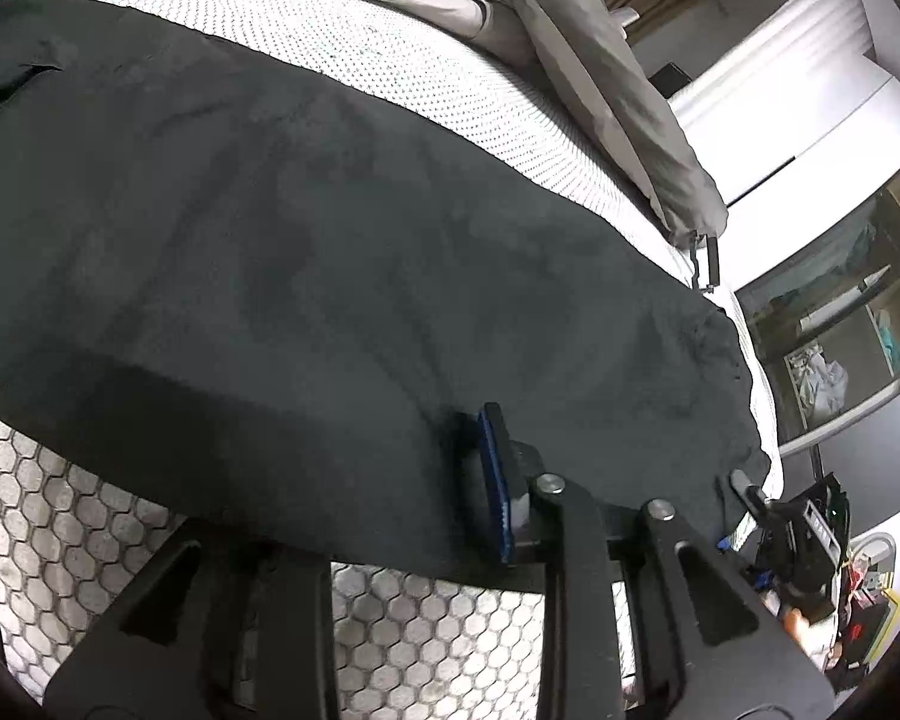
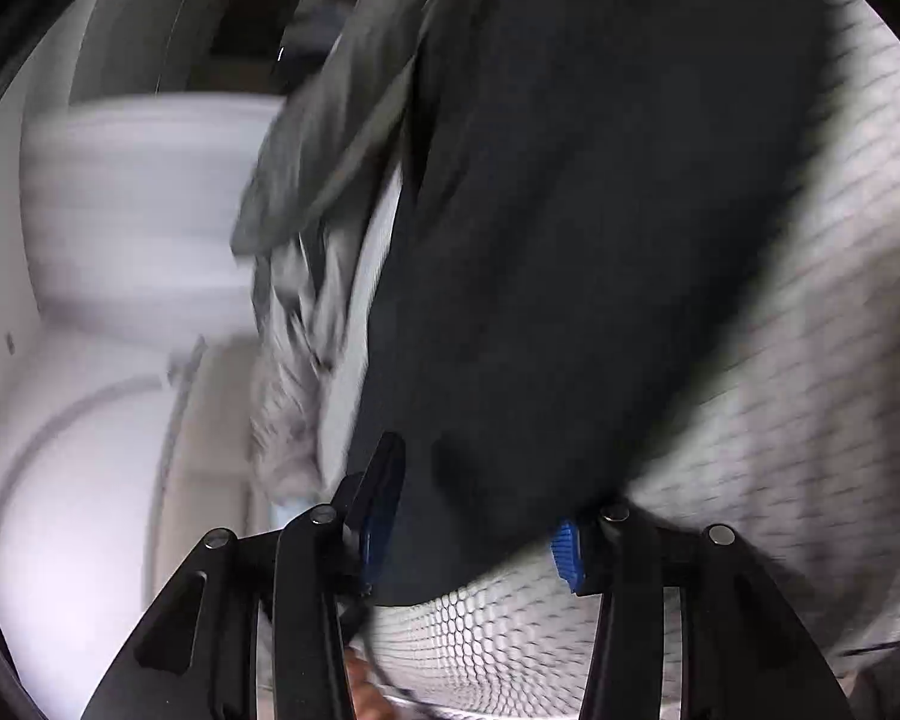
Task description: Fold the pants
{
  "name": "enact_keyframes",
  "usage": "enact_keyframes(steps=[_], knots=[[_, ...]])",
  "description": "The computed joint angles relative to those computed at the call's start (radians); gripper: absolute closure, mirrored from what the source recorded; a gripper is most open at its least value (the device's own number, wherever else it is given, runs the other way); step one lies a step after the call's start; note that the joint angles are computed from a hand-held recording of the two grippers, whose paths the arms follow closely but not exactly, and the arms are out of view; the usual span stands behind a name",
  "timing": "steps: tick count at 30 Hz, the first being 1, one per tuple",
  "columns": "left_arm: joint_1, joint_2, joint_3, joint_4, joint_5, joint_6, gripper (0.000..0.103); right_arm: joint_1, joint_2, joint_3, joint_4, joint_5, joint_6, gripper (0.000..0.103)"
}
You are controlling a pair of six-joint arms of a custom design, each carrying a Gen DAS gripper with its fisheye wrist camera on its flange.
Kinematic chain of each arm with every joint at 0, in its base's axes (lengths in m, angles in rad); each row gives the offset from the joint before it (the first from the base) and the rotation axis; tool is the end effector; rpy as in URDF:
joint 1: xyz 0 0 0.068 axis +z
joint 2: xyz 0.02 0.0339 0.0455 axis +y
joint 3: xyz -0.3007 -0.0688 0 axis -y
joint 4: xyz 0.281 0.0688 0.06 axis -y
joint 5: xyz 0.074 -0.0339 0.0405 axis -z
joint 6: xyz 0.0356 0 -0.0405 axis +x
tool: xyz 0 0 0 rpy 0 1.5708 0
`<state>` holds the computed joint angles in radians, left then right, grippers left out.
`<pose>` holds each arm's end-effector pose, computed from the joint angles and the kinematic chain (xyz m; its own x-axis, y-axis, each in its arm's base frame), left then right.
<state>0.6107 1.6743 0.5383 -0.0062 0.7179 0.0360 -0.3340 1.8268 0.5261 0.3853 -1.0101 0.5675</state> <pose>0.2311 0.1332 0.0913 -0.7521 -0.4934 -0.4369 -0.1810 0.7921 -0.5830 0.2797 -0.0651 0.0759 -0.8000 0.5802 -0.1530 0.1384 0.4266 0.8938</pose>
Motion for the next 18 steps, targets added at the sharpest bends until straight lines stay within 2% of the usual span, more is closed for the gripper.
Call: enact_keyframes(steps=[2, 3, 5, 7, 8, 10, 12, 15, 18], knots=[[-0.012, -0.014, -0.016, 0.042, -0.024, -0.036, 0.083, 0.088, -0.024, -0.044, 0.133, 0.100, 0.075, 0.059], [-0.011, -0.023, -0.021, 0.053, -0.030, -0.047, 0.090, 0.136, -0.046, -0.061, 0.191, 0.174, 0.115, 0.071], [0.010, -0.039, -0.018, 0.043, 0.003, -0.047, 0.091, 0.159, -0.065, -0.106, 0.271, 0.224, 0.126, 0.098], [0.046, -0.054, -0.004, 0.002, 0.071, -0.020, 0.091, 0.145, -0.081, -0.153, 0.423, 0.239, 0.204, 0.099], [0.056, -0.055, 0.002, -0.010, 0.080, -0.005, 0.091, 0.136, -0.115, -0.184, 0.438, 0.252, 0.209, 0.099], [0.056, -0.021, 0.028, -0.042, 0.047, 0.018, 0.091, 0.134, -0.134, -0.190, 0.400, 0.285, 0.180, 0.098], [0.056, 0.053, 0.066, -0.075, 0.013, 0.037, 0.090, 0.124, -0.067, -0.144, 0.279, 0.283, 0.128, 0.098], [0.082, 0.067, 0.076, -0.081, 0.041, 0.076, 0.088, 0.119, 0.030, -0.124, 0.339, 0.246, 0.179, 0.101], [0.133, 0.056, 0.074, -0.061, 0.029, 0.074, 0.079, 0.109, -0.009, -0.128, 0.310, 0.228, 0.160, 0.101]])
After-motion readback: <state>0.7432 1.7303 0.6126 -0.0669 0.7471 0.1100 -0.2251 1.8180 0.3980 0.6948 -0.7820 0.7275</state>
